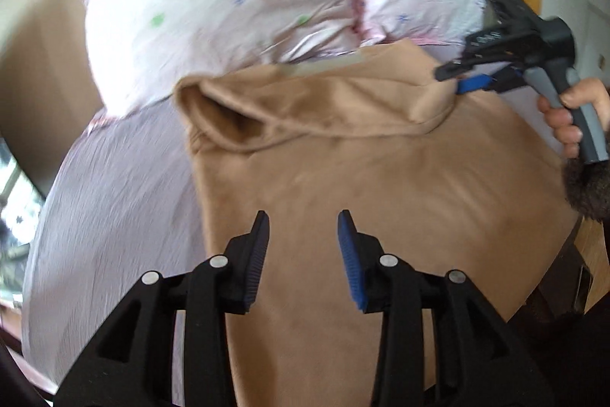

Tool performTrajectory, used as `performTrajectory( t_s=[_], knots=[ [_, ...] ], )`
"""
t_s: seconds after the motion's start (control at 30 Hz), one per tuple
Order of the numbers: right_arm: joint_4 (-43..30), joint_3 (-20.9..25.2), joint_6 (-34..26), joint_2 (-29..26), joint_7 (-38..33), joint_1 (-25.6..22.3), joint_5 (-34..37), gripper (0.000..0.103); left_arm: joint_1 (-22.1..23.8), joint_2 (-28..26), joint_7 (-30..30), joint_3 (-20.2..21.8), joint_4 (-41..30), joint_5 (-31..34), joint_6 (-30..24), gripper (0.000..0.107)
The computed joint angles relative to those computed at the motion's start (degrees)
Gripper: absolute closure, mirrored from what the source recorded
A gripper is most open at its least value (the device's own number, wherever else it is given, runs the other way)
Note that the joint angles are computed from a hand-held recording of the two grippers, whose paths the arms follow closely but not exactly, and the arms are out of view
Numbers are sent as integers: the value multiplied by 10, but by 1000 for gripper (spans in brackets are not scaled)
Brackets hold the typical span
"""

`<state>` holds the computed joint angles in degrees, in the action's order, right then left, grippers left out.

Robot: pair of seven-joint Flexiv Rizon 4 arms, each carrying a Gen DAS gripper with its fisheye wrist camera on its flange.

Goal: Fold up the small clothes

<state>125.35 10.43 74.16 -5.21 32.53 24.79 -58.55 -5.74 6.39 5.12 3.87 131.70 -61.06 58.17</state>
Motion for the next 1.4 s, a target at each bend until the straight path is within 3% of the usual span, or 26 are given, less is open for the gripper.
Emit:
performTrajectory(
  t_s=[0.1,0.13,0.17,0.2,0.23,0.3,0.4,0.47,0.53,0.57,0.63,0.67,0.73,0.77,0.8,0.93,1.03,1.07,1.13,1.2,1.23,1.33,1.4],
  knots=[
    [4,1,17,-9,-2,1,14,49,17,-13,-36,7,-12,23,-21,69],
    [2,-6,26,-15,7,3,-7,55,20,-17,-40,7,-15,25,-25,68],
    [-3,-15,38,-21,13,3,-34,91,23,-22,-42,7,-17,26,-29,68],
    [-10,-24,52,-27,18,3,-60,99,26,-26,-47,5,-19,29,-29,67],
    [-17,-34,48,-24,38,5,-100,99,27,-30,-54,3,-21,34,-27,67],
    [-34,-32,-13,-1,49,6,-161,99,33,-31,-65,3,-21,49,-32,67],
    [-50,-3,-146,38,29,3,-189,99,33,-33,-64,-1,-17,46,-27,67],
    [-56,13,-214,43,-9,0,-145,99,32,-36,-64,-3,-17,41,-25,66],
    [-77,24,-271,21,-94,5,-33,98,32,-38,-64,-4,-18,37,-27,63],
    [-100,36,-332,2,-145,7,44,96,31,-39,-63,-5,-18,35,-27,63],
    [-106,27,-361,0,-160,20,95,92,30,-38,-61,-6,-17,34,-24,63],
    [-85,24,-328,13,-121,15,71,87,30,-38,-60,-6,-16,33,-25,62],
    [-59,18,-289,33,-51,8,-17,60,31,-40,-61,-6,-19,33,-29,61],
    [-58,19,-282,33,-40,7,-45,40,32,-41,-62,-6,-20,34,-32,60],
    [-59,17,-264,31,-38,4,-68,38,32,-41,-62,-6,-20,35,-33,58],
    [-77,0,-154,-8,-64,-14,-80,37,27,-38,-55,-9,-14,27,-23,55],
    [-93,17,-173,-42,-143,-17,77,35,30,-39,-57,-6,-17,22,-34,55],
    [-90,8,-162,-42,-133,-10,86,40,31,-40,-56,-5,-17,21,-38,55],
    [-92,-10,-167,-34,-97,11,23,40,32,-40,-54,-5,-17,19,-40,55],
    [-109,-31,-94,-46,-59,11,-87,40,32,-40,-54,-6,-18,16,-44,52],
    [-129,-32,-79,-58,-68,15,-107,40,33,-40,-56,-6,-18,16,-48,50],
    [-219,-29,-49,-123,-175,37,-65,40,32,-38,-61,-6,-17,10,-52,49],
    [-290,-27,-54,-174,-246,57,-12,40,39,-35,-74,1,-21,7,-83,50]
  ],
)
